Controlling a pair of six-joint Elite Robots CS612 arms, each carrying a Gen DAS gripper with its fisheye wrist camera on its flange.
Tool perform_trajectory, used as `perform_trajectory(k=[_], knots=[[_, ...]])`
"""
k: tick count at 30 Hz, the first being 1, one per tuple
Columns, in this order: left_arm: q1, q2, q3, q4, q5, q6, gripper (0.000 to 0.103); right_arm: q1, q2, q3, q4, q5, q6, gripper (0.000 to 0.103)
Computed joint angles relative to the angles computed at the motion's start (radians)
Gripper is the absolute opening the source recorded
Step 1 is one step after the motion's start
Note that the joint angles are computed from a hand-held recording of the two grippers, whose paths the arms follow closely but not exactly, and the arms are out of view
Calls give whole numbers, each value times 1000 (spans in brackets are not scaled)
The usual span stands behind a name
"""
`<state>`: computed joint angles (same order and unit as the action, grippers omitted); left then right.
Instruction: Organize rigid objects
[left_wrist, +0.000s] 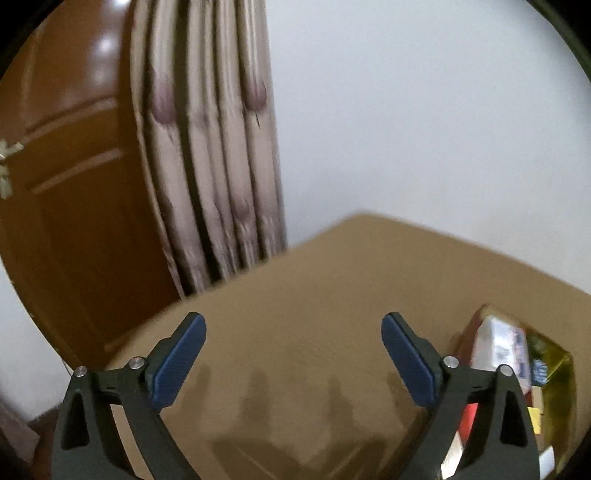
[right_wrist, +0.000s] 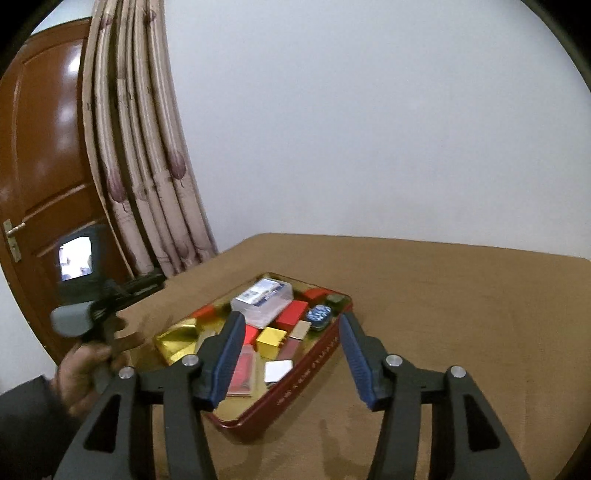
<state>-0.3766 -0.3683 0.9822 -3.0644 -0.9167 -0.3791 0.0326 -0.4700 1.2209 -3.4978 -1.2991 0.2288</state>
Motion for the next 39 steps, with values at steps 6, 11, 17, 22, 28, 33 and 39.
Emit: perform_trajectory(k=[6,11,17,22,28,33,39], knots=[[-15,18,-37,72,37,-51,87,-4,14,-25,35,-8,10,54],[-43,31,-62,57,-28,10,88,-2,17,-29,42,-28,23,54],[-79,-45,85,-83,-6,87,88,2,6,-7,29,-43,-4,54],[-111,-151,290,-252,-16,152,94,17,12,-9,26,-68,-3,54],[-161,-188,398,-408,-19,303,102,33,13,16,-4,-111,-39,54],[-179,-209,434,-347,-87,264,101,41,8,48,-41,-214,-15,55],[-193,-214,438,-292,-46,206,101,47,1,66,-57,-295,-13,55]])
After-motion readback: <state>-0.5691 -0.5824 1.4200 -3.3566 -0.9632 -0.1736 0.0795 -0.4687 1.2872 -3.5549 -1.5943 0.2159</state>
